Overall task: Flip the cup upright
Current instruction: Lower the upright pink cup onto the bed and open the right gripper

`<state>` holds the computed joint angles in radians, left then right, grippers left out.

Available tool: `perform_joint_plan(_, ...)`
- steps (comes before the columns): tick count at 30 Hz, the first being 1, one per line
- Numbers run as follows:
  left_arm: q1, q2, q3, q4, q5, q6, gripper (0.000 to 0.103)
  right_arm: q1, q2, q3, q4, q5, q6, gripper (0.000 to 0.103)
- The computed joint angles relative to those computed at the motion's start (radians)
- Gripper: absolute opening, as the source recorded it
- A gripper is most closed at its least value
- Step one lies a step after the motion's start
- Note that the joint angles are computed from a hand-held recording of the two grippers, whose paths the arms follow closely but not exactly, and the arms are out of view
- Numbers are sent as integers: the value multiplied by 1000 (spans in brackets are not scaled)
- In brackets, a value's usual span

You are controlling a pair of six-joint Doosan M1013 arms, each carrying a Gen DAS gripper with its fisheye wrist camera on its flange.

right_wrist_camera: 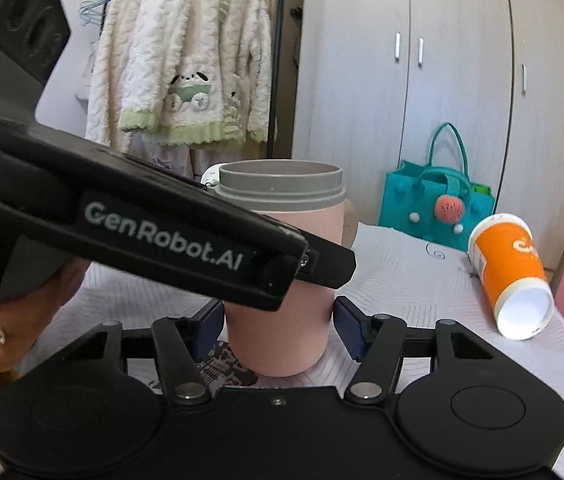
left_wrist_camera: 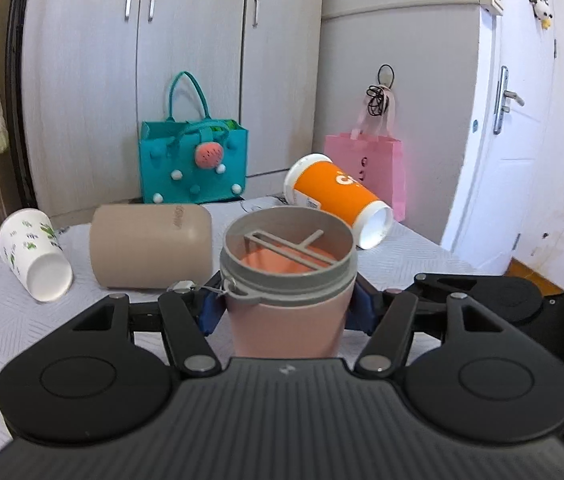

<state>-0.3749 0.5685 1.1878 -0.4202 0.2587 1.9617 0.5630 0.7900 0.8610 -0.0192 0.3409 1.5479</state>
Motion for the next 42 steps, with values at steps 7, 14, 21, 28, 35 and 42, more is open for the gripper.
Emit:
perform_joint_plan(7, 22, 13, -25, -61, 60, -29, 64, -2, 30, -46, 28, 13, 73, 65)
perform_joint_plan(14, 26, 15, -27, -39, 117, -120, 72, -1, 31, -50, 12, 25, 106, 66)
perform_joint_plan(21, 25, 5, -9, -60, 102, -103, 74, 1, 25, -41, -50, 10, 160, 69)
perform_joint_plan(28, 33, 5, -13, -160, 115, -40, 74, 6, 18, -35, -78, -3, 124, 66)
perform_joint_plan(35, 33, 3, -13, -154, 126, -47, 80, 5, 6, -10, -138, -22, 190, 85)
perform_joint_plan(42, 32, -9, 2, -120, 126, -93, 83, 1, -4, 1, -95, -18, 149, 86)
